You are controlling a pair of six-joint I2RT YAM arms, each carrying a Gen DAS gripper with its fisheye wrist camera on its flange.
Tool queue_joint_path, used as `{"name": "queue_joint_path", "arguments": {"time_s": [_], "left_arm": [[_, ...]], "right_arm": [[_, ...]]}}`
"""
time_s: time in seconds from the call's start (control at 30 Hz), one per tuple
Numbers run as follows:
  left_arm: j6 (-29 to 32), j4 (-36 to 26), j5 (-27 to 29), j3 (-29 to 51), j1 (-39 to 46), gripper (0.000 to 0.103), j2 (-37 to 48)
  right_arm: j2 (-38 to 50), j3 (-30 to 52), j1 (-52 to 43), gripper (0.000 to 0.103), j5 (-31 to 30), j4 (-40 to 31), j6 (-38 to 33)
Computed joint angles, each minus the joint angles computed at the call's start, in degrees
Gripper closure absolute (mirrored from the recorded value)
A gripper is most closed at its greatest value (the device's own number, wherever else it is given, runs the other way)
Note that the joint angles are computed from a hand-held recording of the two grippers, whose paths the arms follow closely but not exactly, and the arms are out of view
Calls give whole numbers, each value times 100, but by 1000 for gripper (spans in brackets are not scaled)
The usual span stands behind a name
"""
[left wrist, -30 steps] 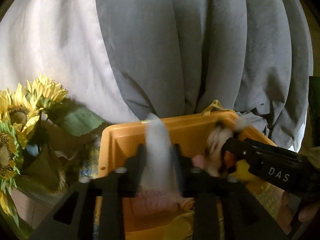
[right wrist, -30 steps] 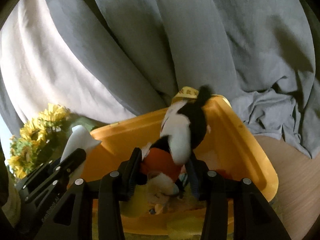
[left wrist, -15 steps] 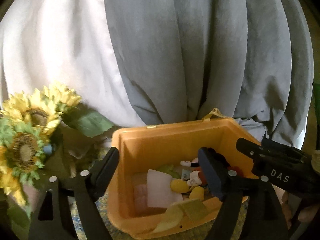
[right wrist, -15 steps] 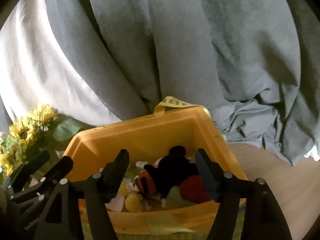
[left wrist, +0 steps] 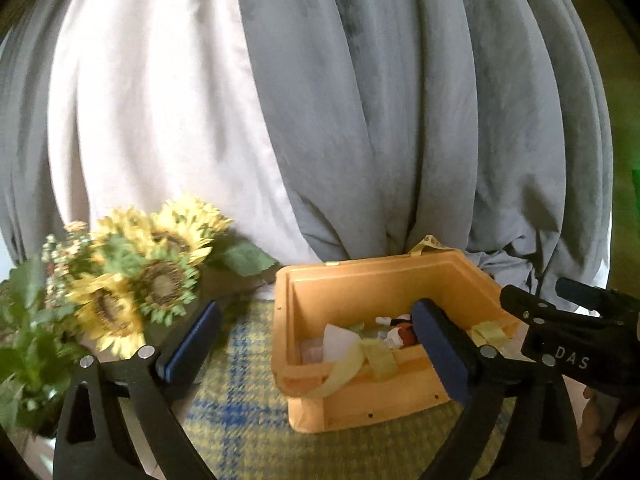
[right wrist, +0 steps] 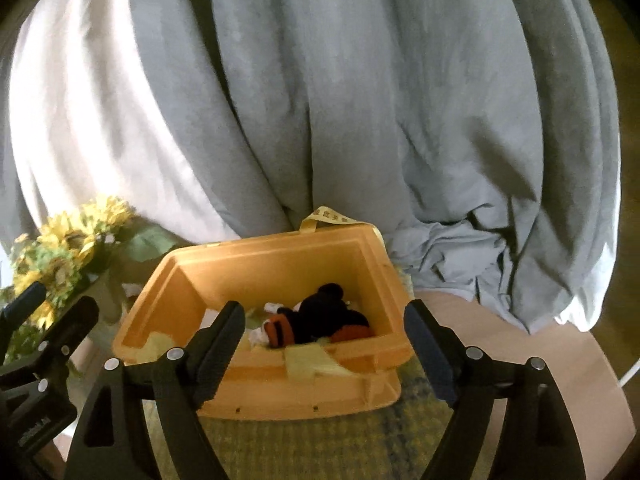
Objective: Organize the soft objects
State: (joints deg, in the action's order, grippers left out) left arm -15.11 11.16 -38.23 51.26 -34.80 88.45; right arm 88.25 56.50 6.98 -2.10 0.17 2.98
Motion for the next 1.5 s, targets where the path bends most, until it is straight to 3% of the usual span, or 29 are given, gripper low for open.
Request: {"name": "queue_joint_path", "arguments": {"time_s": [0.33,0.63,0.83,1.13,1.37,1.5], "left_arm": [[-739,-903,-1060,-682,-858,0,-1170],[-827,-1323,-1660,-1175,-1586,0,-1963],[-1515,-2371,-2301,-987,-2275,0,-2105],[-4210,-5087,-3137,-143,-3593,0,-1567],[-7689,-8269,-3404,914,-4606,0,-430],[-9235,-9657,-3273,1373,-5104,0,146]], "right_arm": [[-1615,-1097,72,18,158,-268,-19],[-3114,-1897,298,17,617,-821,228],[-3975,-2159,278,17,602,-1374,208],[-5201,-2261,-504,17,-275,-2402,-253],[-6132,-2271,-1358,16,-1189,-3273,-729],[-6553,-2193,-2307,14,-2091,-3896,-1167]]}}
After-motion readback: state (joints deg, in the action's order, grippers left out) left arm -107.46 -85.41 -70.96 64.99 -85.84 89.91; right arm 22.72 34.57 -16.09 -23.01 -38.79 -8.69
